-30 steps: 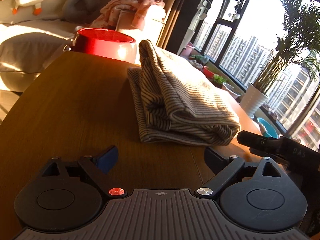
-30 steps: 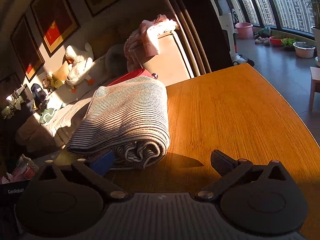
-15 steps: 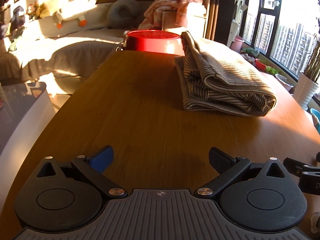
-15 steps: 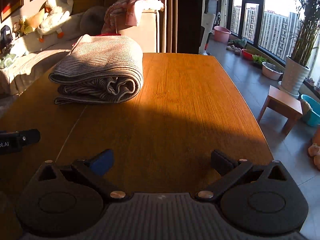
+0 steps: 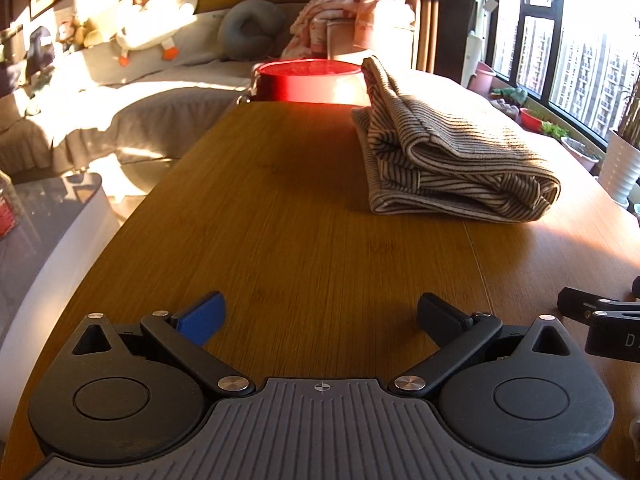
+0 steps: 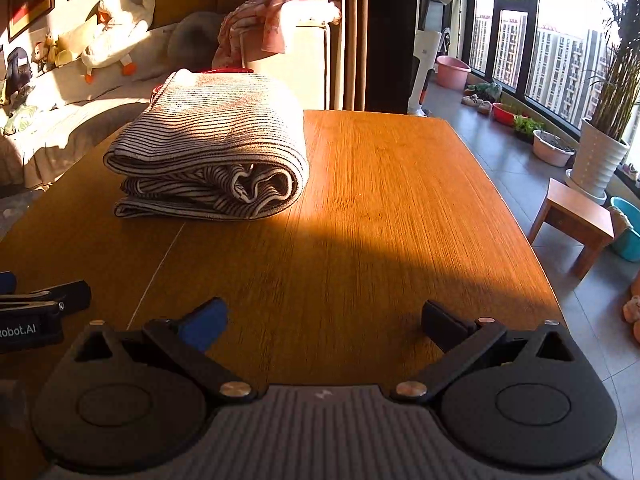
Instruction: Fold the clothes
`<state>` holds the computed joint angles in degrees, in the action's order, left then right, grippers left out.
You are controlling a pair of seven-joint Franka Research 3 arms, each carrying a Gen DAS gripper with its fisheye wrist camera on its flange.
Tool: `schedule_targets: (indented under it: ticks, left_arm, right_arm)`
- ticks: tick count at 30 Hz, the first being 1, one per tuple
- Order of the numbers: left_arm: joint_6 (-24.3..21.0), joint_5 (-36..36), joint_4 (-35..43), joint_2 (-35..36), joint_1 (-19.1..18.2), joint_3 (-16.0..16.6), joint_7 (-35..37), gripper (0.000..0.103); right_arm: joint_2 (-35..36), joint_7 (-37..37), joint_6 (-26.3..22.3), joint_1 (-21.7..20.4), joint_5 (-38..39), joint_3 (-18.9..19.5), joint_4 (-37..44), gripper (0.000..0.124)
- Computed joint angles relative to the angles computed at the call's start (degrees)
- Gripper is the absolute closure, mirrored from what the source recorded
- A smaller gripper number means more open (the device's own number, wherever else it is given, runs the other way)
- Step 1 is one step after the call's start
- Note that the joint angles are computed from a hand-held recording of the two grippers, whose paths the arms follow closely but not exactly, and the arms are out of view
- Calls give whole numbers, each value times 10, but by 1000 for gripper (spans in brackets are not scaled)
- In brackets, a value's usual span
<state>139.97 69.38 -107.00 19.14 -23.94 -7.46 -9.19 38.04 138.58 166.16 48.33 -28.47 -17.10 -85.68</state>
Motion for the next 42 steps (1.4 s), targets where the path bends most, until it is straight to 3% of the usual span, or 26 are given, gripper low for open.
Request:
schedule_targets:
  ticks: [4,42]
  left_arm:
    - [-6,-3,7,4,-2,0,0,0]
    - [-7,0,6,4,-4,1,-5,0]
  right_arm:
    - [8,-21,2,-11,10,13,13,21]
    - [11,-45,7,1,41,0,12,21]
